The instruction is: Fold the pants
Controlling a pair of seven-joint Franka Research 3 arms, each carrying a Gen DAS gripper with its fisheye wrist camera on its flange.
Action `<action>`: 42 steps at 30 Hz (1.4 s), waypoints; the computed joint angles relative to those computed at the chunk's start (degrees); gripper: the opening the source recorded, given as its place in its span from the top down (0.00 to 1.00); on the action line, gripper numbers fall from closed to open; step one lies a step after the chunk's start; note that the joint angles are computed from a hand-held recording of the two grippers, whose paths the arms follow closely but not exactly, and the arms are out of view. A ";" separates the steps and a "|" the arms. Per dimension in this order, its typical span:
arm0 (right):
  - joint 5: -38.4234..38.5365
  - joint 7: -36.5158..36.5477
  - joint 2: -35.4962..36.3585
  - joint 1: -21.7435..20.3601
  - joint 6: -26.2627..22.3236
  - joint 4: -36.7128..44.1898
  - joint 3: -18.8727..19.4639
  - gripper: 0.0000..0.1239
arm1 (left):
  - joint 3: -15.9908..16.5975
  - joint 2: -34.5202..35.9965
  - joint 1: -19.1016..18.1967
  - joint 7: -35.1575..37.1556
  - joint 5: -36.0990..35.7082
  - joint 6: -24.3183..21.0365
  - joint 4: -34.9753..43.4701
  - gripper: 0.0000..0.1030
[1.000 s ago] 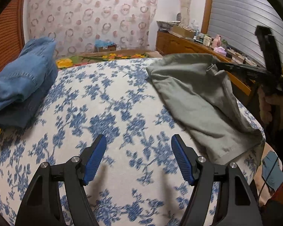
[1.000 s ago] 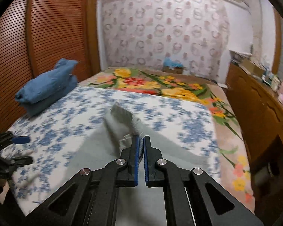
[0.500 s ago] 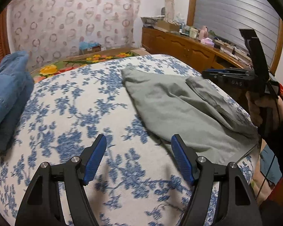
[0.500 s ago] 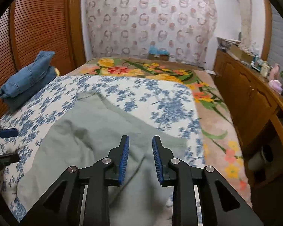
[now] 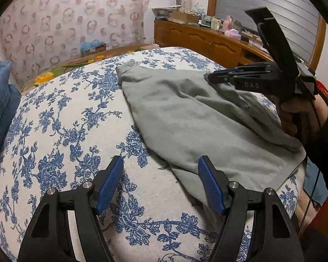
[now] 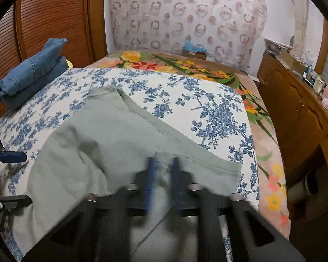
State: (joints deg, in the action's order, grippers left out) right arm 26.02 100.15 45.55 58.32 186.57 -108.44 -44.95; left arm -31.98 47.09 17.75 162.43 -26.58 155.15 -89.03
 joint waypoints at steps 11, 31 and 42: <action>9.56 -0.42 0.42 4.76 1.45 -4.77 -6.89 0.97 | 1.30 0.40 -1.05 -2.30 0.87 -0.99 1.07 0.27; 9.35 3.02 -0.14 3.68 1.74 -4.68 -5.06 0.82 | 1.02 0.58 -0.82 -2.53 1.18 -1.12 1.15 0.27; 8.38 -1.93 -7.03 -9.69 4.20 -3.88 8.23 0.82 | -0.87 1.10 1.67 -1.34 -3.68 -2.15 1.69 0.27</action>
